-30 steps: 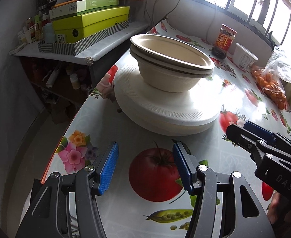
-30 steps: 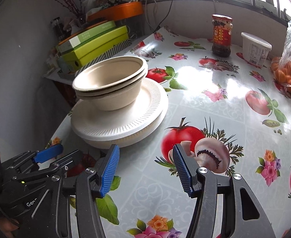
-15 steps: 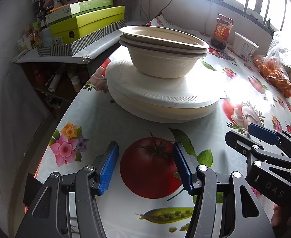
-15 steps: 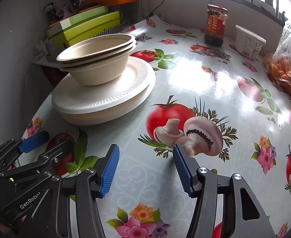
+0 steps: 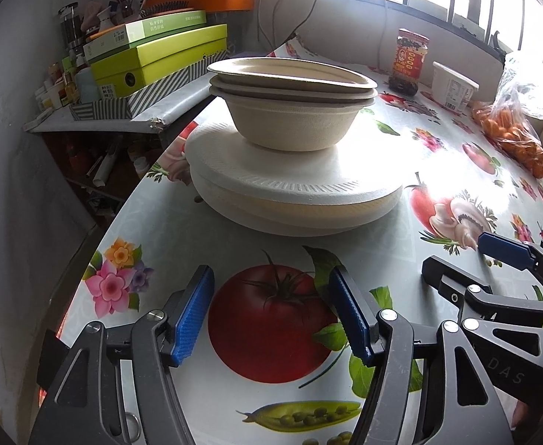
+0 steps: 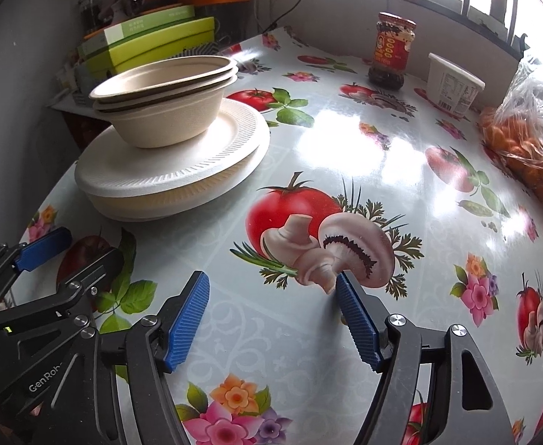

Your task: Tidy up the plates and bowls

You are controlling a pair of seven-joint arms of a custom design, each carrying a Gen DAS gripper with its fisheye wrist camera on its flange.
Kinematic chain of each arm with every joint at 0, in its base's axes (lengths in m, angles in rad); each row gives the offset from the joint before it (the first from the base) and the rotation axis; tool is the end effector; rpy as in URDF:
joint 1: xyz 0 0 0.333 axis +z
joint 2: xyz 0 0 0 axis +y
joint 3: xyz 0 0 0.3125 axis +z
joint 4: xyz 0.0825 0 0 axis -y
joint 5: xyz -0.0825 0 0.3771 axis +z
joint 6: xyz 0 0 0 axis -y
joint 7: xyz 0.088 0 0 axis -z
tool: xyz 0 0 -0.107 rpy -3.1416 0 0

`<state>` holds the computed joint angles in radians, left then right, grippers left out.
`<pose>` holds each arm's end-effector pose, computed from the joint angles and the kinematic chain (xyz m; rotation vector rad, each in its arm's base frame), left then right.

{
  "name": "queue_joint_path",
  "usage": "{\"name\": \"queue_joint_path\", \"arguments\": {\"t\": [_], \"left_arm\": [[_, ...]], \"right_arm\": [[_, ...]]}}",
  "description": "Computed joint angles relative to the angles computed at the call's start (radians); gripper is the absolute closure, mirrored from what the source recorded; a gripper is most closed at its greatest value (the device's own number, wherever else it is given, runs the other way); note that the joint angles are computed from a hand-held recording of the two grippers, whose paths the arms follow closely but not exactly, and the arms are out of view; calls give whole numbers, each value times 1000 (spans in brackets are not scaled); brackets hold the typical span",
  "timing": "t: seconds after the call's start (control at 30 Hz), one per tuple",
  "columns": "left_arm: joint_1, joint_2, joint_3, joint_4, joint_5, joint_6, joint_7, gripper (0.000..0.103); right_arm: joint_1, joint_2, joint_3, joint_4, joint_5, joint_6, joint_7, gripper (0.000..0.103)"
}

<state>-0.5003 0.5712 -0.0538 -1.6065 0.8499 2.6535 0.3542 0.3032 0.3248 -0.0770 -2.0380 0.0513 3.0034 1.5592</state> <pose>0.6024 -0.3895 0.3426 -1.8296 1.8113 -0.6665 0.6198 0.1421 0.3598 -2.0057 1.6374 -0.5392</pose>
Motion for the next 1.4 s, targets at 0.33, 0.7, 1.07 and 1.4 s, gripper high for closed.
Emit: {"name": "queue_joint_path", "arguments": {"t": [0.33,0.7,1.07,1.4], "left_arm": [[-5,10,5,13,9,-2,-17,33],[-5,11,6,16,6,-4,-14,32],[-5,11,6,16,5,-4,-14,32],[-5,12,6,16,5,-4,-13,32]], "right_arm": [[14,10,-30,10,-26,-2,47,18],[10,13,-29,12,-30,-2,55,16],[9,12,-27,11,-30,-2,54,16],[8,13,-27,11,-29,-1,53,15]]}}
